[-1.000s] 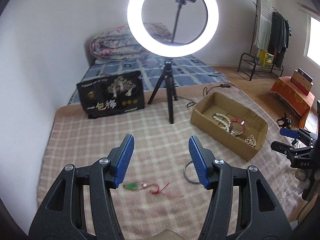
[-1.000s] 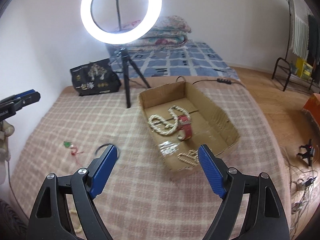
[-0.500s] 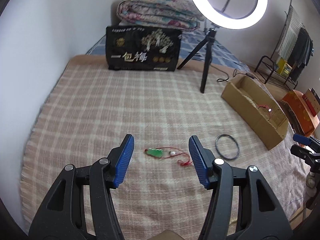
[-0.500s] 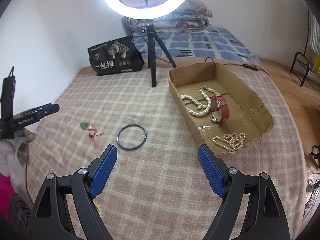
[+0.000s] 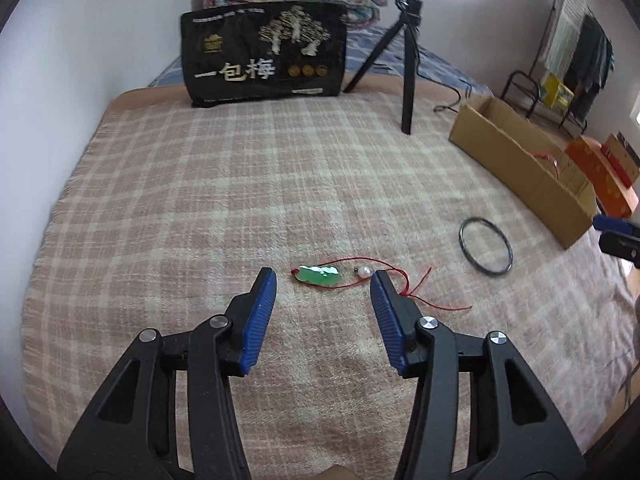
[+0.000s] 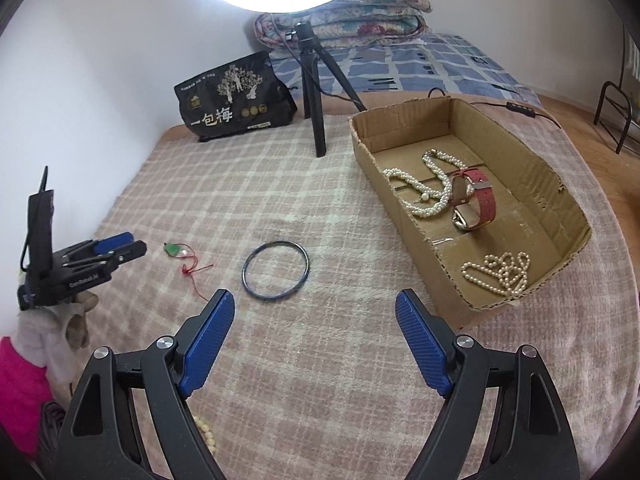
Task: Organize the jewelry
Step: 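Close the left tool on the green jade pendant while the right tool closes on the dark bangle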
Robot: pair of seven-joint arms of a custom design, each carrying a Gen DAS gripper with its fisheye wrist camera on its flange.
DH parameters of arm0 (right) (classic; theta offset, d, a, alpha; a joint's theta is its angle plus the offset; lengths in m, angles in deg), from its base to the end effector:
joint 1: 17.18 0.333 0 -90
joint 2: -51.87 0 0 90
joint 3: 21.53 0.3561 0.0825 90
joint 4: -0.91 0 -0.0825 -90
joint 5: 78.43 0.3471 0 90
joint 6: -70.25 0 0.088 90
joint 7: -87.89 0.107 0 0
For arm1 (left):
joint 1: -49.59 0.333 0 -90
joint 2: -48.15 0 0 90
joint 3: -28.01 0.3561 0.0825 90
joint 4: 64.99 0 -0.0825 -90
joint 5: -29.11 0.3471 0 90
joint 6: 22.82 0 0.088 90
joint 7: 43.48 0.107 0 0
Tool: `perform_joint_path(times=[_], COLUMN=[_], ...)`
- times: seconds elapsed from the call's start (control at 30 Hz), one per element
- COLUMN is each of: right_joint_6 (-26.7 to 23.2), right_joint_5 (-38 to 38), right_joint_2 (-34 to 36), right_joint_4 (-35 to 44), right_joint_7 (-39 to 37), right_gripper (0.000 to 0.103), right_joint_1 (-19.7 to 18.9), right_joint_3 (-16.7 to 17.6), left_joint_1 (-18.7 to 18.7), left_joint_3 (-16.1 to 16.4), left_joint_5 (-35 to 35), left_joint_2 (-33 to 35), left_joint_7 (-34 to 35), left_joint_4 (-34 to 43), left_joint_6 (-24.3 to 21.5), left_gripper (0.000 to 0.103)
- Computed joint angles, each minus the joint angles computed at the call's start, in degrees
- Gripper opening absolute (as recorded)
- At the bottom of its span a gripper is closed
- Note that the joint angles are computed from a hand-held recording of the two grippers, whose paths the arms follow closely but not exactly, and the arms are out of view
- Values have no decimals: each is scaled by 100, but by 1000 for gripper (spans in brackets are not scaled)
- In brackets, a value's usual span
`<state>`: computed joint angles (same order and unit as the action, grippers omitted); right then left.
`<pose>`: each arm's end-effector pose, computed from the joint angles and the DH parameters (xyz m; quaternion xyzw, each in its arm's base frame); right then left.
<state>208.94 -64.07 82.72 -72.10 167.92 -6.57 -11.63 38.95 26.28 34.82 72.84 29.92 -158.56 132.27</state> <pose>0.7073 0.2253 0.5600 -0.7710 0.5434 -0.0793 0.3224 0.6868 -0.1500 0.4975 -0.6721 0.6692 -0.2575 0.1850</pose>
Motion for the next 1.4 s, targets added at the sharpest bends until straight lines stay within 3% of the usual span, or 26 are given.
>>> perform_joint_path(times=[0.27,0.33,0.53,0.93,1.23,1.4], right_joint_6=[-453,-540,-734,-928,-973,-976], right_joint_5=[-86,-93,-114,-165,-200,-205], right_joint_2=[387,475,661,859,927,975], right_joint_4=[497,613,889,1198,1310,1367], right_joint_7=[-134,-131,-89,-30,-33,-13], right_gripper=[58,58,54,53,52,52], right_joint_1=[68,85,111,141,189,202], right_joint_3=[28,19,-13,-40,-45,-46], left_joint_1=[-108,-138,-85,-191,-204,-182], left_joint_3=[97,137,53,195,223,200], left_joint_5=[200,249,153,326,349,319], left_joint_2=[306,378,512,662,685,685], left_joint_7=[44,6,113,0,-27,-24], left_joint_4=[282,359,467,616,619,601], left_joint_6=[-150,-199,-210,-260,-255,-227], left_gripper=[48,43,43,42,32,31])
